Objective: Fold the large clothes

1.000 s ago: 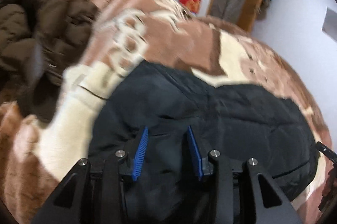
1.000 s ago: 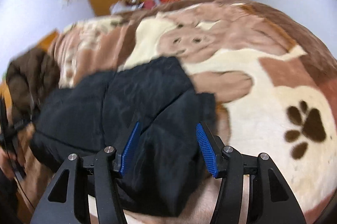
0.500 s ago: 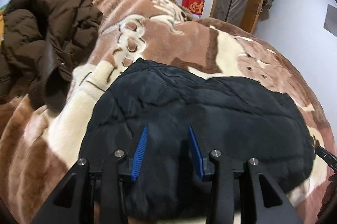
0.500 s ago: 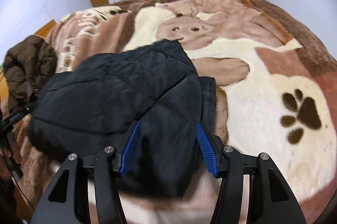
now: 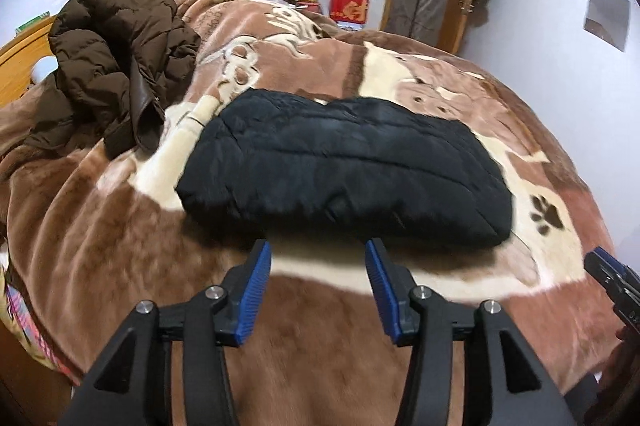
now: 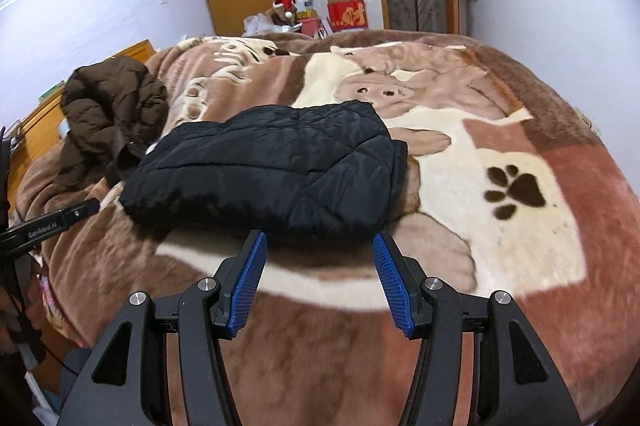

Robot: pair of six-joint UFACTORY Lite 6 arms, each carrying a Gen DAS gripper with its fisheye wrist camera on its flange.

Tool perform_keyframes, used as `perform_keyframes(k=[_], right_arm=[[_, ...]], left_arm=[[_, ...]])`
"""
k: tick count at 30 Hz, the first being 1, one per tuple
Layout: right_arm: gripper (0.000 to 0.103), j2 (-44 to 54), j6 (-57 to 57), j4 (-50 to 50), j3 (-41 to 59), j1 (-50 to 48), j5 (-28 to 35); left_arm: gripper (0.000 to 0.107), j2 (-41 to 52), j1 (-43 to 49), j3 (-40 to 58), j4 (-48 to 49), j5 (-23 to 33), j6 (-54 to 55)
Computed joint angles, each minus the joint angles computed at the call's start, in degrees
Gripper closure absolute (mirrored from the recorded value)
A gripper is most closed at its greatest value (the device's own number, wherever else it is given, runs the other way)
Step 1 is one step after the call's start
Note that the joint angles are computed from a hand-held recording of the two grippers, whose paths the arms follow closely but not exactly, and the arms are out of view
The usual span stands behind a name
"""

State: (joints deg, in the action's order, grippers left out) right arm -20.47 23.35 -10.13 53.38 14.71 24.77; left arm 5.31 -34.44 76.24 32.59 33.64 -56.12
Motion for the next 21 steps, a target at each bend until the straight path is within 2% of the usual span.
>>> perform_keyframes(k=[5,7,11,21], right_arm=[[0.047,-11.49,11.50,-9.76,-6.11,8.22,8.50],[0.047,-14.57,15.53,-13.60,-7.50,11.94,11.79],[0.047,-17.86,22.00,-19.27,-8.98,18.43,16.59],[0.047,-16.16,24.95,-20.63,-7.78,22.19,18.54]], left_arm=[[0.050,-9.79,-8.01,-9.38,4.34,5.06,-9.69],[0.048,-12.08,-11.18,-11.48,6.27,8.30,-12.81],[0.048,-15.34,-14.80,-14.40,6.30,11.03,-15.01],[0.048,-15.54,-16.72,-15.28,6.38,12.30,-16.79]])
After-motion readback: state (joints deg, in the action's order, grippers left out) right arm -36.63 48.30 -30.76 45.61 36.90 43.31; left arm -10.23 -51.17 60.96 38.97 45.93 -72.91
